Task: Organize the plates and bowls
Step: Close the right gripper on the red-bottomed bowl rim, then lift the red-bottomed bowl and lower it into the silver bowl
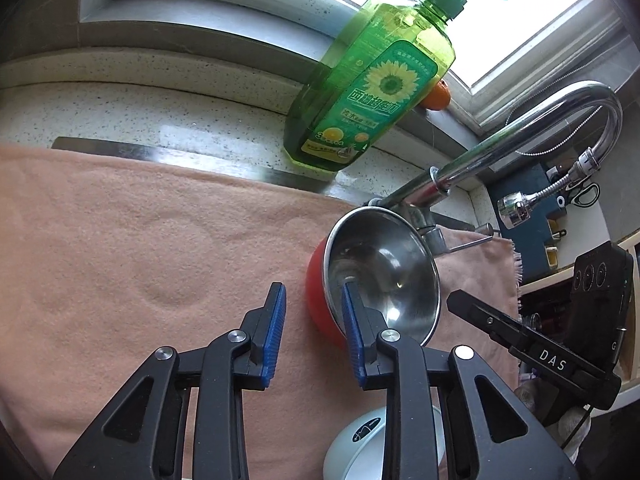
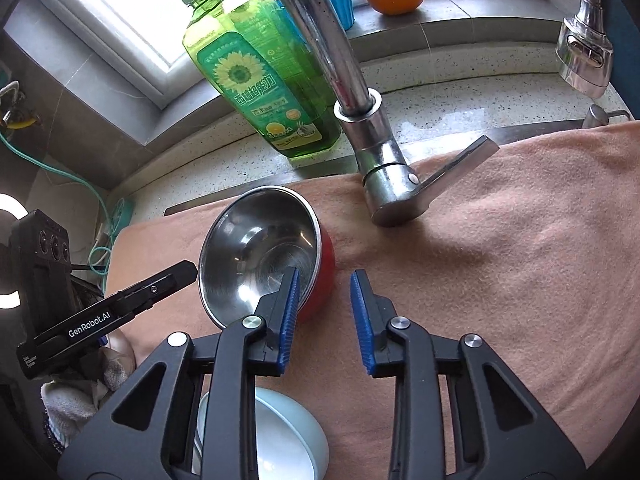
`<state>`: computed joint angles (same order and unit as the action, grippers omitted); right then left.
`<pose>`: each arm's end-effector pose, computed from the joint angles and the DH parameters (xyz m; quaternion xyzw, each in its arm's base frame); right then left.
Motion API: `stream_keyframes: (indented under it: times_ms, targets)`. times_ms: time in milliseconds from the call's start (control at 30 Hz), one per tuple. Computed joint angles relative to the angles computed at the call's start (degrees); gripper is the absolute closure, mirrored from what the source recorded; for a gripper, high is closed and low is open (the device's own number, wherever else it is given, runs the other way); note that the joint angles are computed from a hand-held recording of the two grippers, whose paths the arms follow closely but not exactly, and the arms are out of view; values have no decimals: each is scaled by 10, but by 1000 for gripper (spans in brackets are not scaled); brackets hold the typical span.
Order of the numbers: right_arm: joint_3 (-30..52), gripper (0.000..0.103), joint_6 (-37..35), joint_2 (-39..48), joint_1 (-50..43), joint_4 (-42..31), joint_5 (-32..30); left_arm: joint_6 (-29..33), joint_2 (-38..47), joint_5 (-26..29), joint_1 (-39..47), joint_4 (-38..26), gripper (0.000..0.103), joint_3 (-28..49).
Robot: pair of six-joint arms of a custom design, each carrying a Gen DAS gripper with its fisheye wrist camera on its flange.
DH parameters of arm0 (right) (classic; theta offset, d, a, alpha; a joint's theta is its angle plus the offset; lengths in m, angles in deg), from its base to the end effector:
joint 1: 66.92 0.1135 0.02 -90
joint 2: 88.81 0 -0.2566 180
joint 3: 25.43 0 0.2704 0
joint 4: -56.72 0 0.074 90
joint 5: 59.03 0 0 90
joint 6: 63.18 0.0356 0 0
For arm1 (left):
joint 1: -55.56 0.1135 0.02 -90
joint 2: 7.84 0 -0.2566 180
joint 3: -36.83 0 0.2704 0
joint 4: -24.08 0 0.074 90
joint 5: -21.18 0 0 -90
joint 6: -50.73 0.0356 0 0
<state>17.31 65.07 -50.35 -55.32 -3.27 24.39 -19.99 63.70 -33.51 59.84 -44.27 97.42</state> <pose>0.1464 0.0342 0.2029 0.2034 0.9322 0.1738 0.2438 0.2243 -0.0038 0.2043 0.1519 0.9369 -0.2775 0.1486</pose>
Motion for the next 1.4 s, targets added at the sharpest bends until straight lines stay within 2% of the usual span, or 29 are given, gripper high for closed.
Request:
stream_keyframes:
  times_ms: [367, 433, 633, 933, 1200, 1400]
  targets:
    - [-2, 77, -23, 49, -28, 36, -36, -23, 23, -8, -33, 29, 92, -2]
    - [-1, 84, -24, 58, -28, 42, -39, -26, 26, -7, -37, 31, 94, -1]
    - [-3, 92, -16, 72, -21, 54, -46, -26, 28, -7, -41, 34, 95, -3]
    - [7, 92, -14, 78, -17, 50, -41, -24, 16, -12, -42, 35, 95, -6]
    - [38, 92, 4, 68, 21, 27, -28, 7, -15, 6, 2, -11, 95, 7]
    - [83, 92, 48, 63, 101, 1, 16, 84, -36, 30, 78, -84, 95, 32]
